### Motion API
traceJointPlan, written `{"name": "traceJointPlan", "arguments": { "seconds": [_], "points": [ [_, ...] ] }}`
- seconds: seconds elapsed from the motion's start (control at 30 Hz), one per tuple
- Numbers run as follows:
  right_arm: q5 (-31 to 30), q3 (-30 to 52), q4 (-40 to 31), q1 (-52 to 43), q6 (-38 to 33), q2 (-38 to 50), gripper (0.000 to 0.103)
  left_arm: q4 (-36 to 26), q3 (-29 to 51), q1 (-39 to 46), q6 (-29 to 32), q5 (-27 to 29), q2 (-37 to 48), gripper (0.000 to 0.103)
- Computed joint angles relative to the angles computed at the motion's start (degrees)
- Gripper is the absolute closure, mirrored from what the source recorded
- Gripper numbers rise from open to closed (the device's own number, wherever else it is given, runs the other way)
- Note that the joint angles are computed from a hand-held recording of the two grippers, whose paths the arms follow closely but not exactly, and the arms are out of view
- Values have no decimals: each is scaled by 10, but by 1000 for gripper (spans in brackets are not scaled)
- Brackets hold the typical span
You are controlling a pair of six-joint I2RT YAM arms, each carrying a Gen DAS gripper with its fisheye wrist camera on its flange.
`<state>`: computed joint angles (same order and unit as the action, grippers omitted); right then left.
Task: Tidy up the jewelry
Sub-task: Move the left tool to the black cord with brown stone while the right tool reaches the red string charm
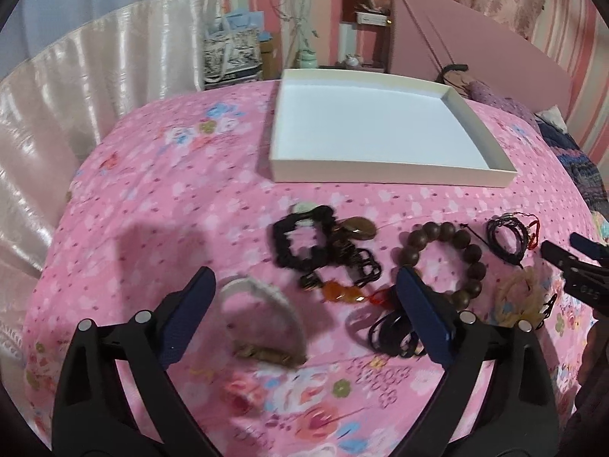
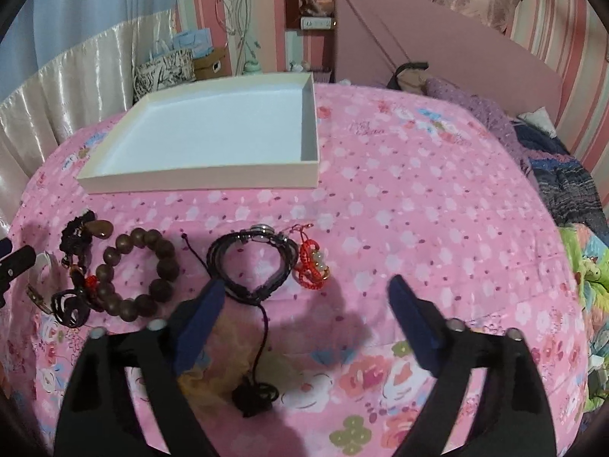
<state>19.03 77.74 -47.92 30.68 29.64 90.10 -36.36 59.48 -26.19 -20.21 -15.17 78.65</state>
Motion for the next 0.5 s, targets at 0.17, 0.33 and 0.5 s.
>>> {"name": "traceJointPlan", "arguments": {
  "seconds": [0.17, 0.33, 0.5],
  "points": [
    [-11, 1, 9, -15, -4, 15, 30, 3, 31, 6, 3, 34, 56, 22],
    [-17, 12, 16, -25, -14, 35, 44, 13, 46, 8, 8, 44, 91, 34],
    [-23, 18, 27, -32, -19, 53, 54, 14, 52, 23, 6, 76, 114, 49]
  ]
}}
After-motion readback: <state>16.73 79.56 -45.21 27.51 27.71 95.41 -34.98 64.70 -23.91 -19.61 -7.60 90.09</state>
